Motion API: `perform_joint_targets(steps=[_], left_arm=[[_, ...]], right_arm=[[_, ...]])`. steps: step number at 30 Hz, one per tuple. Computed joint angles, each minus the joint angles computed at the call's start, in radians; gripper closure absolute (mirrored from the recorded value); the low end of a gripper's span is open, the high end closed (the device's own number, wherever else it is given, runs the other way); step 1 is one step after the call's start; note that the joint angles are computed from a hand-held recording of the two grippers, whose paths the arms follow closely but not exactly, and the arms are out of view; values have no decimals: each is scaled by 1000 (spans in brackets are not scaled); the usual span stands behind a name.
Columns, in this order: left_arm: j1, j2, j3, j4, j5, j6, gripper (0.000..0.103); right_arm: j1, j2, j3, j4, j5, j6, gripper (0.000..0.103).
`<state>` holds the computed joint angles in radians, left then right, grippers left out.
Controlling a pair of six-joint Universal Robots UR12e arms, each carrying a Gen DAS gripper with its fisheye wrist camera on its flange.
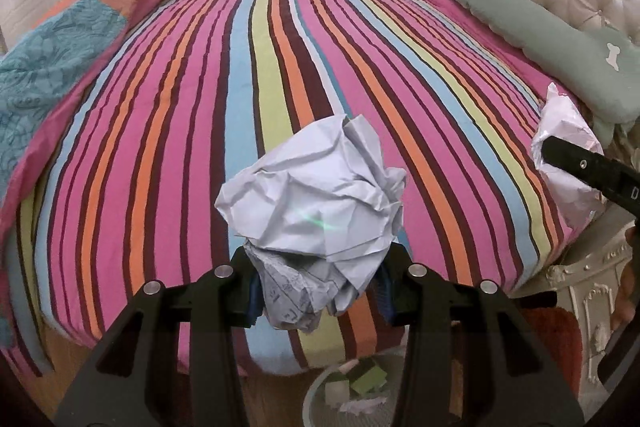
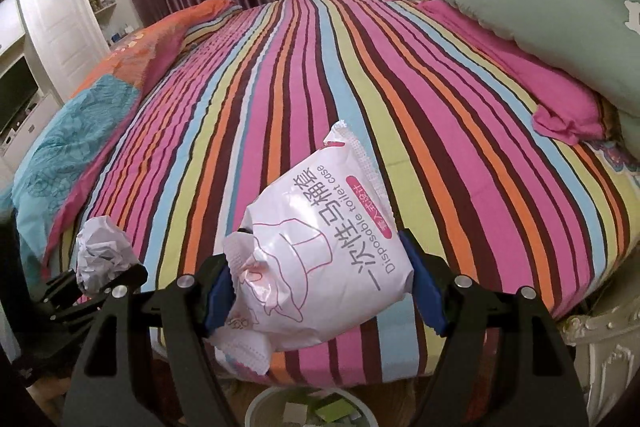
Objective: Collect trash
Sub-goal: 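Carry the crumpled paper and wrapper packet down over the wastebasket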
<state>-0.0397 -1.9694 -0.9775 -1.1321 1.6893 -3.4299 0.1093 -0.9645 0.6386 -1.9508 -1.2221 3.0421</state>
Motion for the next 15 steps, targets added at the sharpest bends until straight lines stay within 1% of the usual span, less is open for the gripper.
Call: perform_joint_targets(steps=[9,15], left_arm=[[-21,81,-124,59,18,0,61],[-35,127,-199,73,6,1,61]], right_arm=[[-8,-114,198,-106,16,5,33],[-14,-166,284,-132,48,15,33]])
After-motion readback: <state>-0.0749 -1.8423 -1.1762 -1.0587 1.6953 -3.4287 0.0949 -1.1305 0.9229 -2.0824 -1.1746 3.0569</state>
